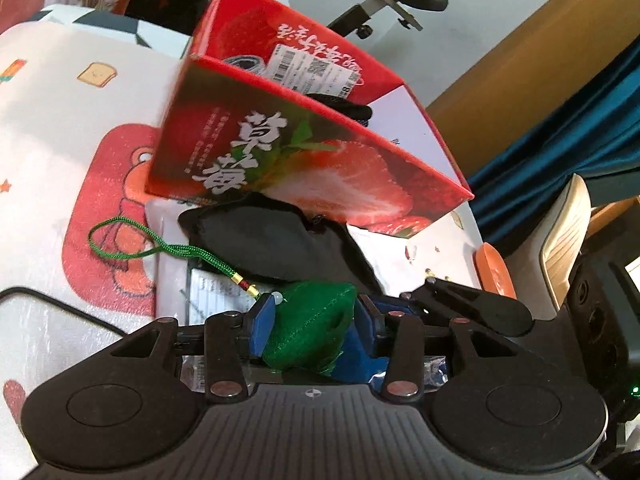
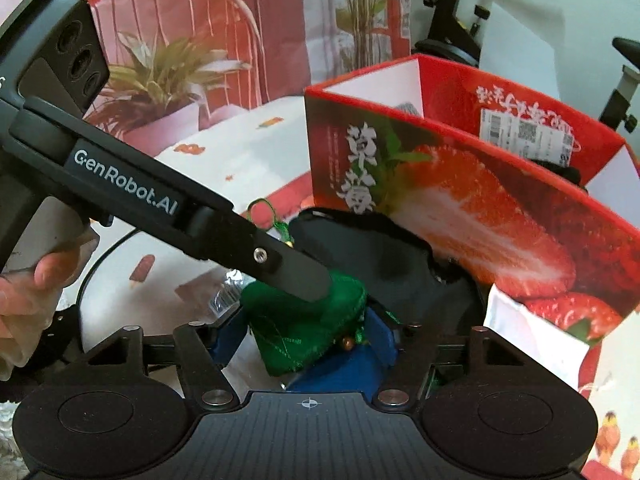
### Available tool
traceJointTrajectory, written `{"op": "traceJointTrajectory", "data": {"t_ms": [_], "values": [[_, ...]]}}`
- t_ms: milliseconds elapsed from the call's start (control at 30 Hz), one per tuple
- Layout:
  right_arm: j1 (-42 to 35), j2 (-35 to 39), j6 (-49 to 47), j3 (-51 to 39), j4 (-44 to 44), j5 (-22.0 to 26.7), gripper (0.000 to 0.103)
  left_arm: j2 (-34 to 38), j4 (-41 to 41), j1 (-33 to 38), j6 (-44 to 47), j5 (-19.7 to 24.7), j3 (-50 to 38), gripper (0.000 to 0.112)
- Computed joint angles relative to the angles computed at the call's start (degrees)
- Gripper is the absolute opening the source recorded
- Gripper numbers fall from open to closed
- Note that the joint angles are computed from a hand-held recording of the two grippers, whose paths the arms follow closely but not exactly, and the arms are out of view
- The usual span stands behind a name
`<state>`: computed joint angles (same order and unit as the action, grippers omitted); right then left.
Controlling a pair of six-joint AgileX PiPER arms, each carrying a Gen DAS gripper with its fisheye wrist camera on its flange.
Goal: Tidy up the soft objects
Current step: 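Close the left gripper on the green pouch and lift it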
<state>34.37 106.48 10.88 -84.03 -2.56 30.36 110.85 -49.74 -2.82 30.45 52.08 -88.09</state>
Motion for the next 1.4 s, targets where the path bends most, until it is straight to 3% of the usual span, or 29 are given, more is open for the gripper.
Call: {"op": "traceJointTrajectory", "data": {"t_ms": [100, 333, 667, 833, 1033, 1233, 1400], "values": [[0.22, -0.51, 0.61, 1.26, 0.55, -1.38, 0.054, -0.83, -0.70, 0.48, 0.02, -1.38, 2.52, 0.045], [1.79, -0.74, 1.81, 1.47, -2.80, -1.58, 0.052, -2.37, -2.13, 0.93, -0.60, -2.93, 5.92, 0.047], [2.38, -3.64, 4.26, 0.74, -10.98, -3.71, 0.048, -4.51, 0.54, -0.70, 0.36, -3.65, 2.68, 0.048], [1.61, -4.91, 3.58, -0.77, -14.96, -6.22, 0.046, -4.85, -0.03, -0.47, 0.11, -3.50, -1.96, 0.048], [-0.84, -5.07, -4.38, -5.44, -10.59, -7.07, 0.046, -4.76, -0.16, -1.09, -0.88, -4.33, -7.74, 0.048], [-4.30, -1.91, -15.09, -15.50, -1.91, -3.91, 0.047, -1.21, 2.13, -1.69, -3.84, -3.57, -18.20, 0.048], [-7.44, 1.96, -24.02, -25.53, 2.58, -1.05, 0.047, 4.77, 6.49, -2.87, -8.77, -1.43, -32.77, 0.048]]}}
